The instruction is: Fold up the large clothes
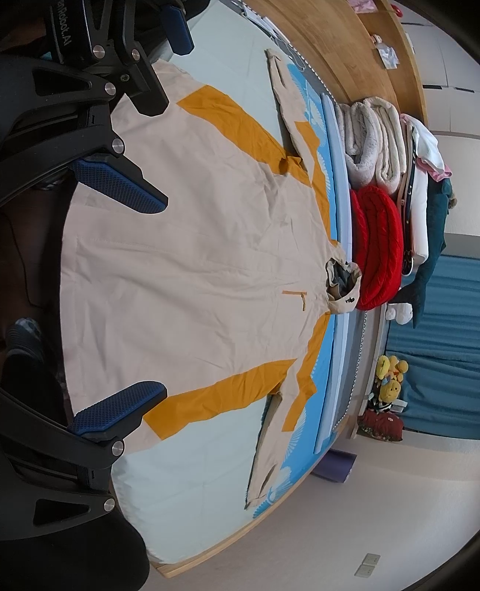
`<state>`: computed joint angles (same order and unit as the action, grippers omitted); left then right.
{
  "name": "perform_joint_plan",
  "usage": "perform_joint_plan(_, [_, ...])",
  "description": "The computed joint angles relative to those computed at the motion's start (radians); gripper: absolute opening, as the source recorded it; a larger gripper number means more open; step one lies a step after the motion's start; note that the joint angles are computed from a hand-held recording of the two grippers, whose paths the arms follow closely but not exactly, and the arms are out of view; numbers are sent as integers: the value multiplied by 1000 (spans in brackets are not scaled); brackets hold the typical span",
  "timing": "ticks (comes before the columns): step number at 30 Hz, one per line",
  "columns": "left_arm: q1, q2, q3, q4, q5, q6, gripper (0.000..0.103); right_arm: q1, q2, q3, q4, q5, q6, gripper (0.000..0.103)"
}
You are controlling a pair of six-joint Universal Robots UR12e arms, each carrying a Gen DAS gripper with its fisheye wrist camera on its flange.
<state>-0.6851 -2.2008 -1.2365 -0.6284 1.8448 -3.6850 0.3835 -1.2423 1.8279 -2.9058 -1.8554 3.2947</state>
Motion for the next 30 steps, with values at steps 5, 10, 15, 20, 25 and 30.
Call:
perform_joint_plan(5, [0,0,1,-1,-1,0,96,0,1,1,-3,0,-1,91])
perform_joint_plan(10, [0,0,0,0,-1,0,96,1,2,2,-7,5,-4,88])
perform_joint_plan(15, [-1,-2,-3,10,4,2,96,7,7,3,-26,-5,-24,84])
perform_joint_plan(20, [-6,-2,-2,22,27,9,90,6,3,9,-48,-9,-25,82])
perform_joint_plan(25, [-11,5,6,36,68,0,69,0,-2,11,-79,-11,-4,80])
perform_joint_plan(30, [-7,29,-1,64,76,-56,48,-1,-3,8,-117,-31,-21,71])
